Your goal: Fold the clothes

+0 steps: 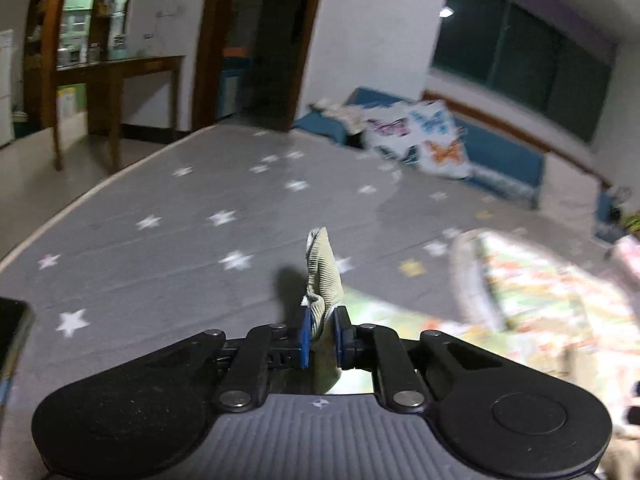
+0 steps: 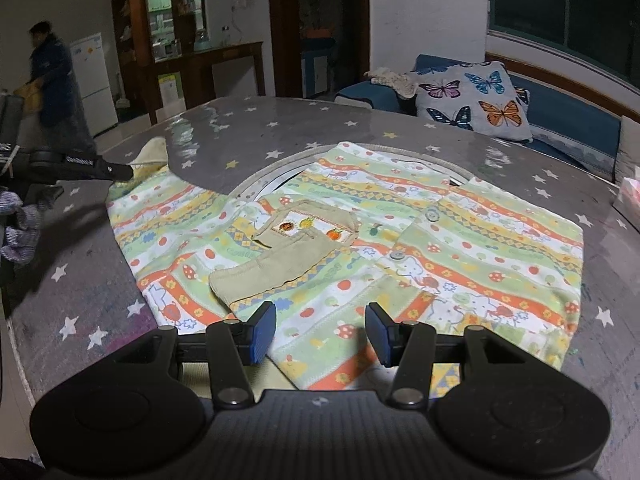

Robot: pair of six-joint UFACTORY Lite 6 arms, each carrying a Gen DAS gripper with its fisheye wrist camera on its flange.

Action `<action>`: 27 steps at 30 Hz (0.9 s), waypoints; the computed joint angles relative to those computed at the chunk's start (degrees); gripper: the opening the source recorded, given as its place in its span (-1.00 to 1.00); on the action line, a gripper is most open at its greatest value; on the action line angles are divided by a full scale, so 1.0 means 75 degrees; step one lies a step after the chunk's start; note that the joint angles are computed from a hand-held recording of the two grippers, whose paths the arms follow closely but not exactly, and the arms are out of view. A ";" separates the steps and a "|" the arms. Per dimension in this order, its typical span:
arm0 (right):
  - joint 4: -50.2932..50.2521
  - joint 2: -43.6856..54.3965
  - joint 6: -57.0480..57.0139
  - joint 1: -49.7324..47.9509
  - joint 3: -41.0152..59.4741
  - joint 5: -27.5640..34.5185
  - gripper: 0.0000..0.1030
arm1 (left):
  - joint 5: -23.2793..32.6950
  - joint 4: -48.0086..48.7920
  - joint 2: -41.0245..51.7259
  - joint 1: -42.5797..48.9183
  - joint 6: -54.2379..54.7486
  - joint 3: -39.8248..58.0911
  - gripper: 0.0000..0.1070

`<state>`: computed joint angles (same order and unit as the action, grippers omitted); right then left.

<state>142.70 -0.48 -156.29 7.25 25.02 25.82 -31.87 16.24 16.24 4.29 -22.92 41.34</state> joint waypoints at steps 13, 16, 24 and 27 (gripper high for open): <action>-0.1411 -0.1015 0.1011 -0.1740 -0.0908 0.0609 -0.03 | -0.0182 0.2855 -0.0877 -0.2552 -0.3596 0.0730 -0.79; -0.1820 -0.1123 0.1253 -0.2317 -0.1049 0.0826 -0.03 | -0.0157 0.2893 -0.0452 -0.3247 -0.3751 0.1216 -0.79; -0.2721 -0.1250 0.1807 -0.3711 -0.1218 0.1222 -0.03 | 0.0143 0.3296 0.1282 -0.4460 -0.3923 0.2608 -0.75; -0.3067 -0.1307 0.2107 -0.4067 -0.1203 0.1315 -0.03 | 0.0092 0.3539 0.1430 -0.4572 -0.3928 0.2570 -0.51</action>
<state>119.70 -10.29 -140.49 -23.25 16.00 35.68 -31.18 42.78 26.96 -30.00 -52.39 60.61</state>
